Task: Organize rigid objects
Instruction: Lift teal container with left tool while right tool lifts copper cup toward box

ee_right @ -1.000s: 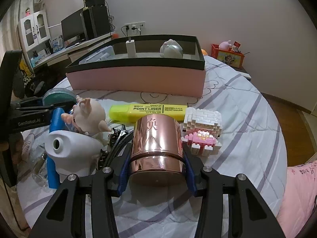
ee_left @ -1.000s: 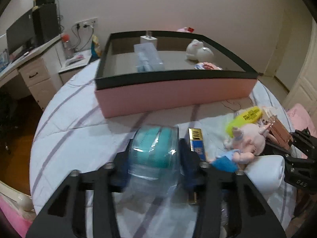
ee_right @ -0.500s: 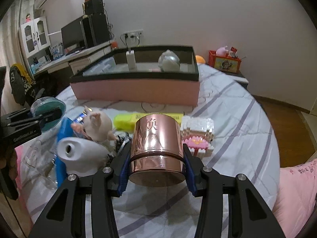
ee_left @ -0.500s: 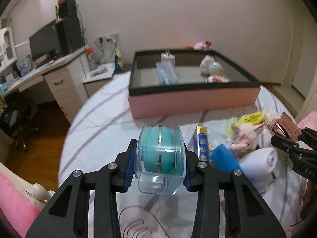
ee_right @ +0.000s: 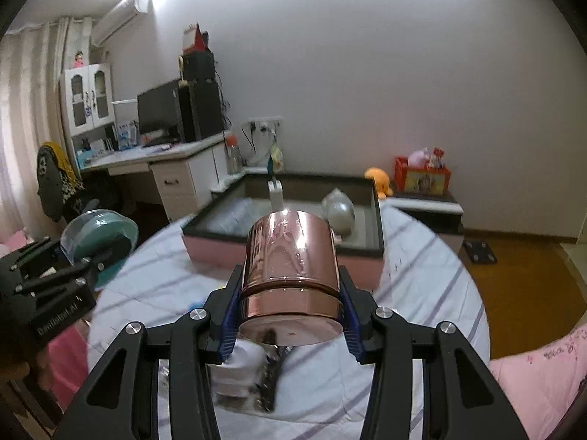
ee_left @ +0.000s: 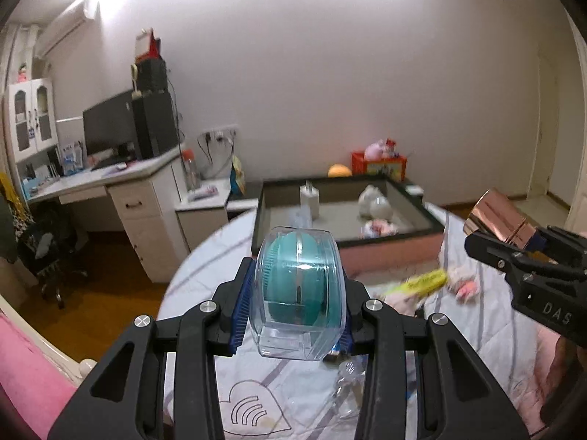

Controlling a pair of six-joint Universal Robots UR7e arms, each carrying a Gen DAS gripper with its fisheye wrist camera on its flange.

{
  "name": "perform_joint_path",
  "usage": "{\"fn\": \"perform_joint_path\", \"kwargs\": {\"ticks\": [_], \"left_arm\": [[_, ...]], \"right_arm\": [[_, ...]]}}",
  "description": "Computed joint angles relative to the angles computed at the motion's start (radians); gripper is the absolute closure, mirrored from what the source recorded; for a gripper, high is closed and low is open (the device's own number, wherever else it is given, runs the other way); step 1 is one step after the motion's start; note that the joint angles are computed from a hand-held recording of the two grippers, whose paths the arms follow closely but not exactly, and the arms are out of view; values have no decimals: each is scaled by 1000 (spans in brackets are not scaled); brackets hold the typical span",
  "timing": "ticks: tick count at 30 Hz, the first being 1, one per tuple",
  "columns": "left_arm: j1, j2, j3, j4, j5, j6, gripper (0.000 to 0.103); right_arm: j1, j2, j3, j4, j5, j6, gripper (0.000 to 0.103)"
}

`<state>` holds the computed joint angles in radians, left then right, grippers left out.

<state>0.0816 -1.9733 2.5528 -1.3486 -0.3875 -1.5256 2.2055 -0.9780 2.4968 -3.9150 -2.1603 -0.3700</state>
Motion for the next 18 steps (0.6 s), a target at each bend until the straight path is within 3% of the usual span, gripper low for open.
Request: {"fn": "perform_joint_path", "kwargs": {"ticks": [9,18], "left_arm": [[-102,64,-120,400,55,-346,64],[-111,107,-177,540,85,-462,64]], "right_arm": [[78,-28,-36,-20,-8,-27,55],[85,-35,-68,-23,-1,-61,55]]}}
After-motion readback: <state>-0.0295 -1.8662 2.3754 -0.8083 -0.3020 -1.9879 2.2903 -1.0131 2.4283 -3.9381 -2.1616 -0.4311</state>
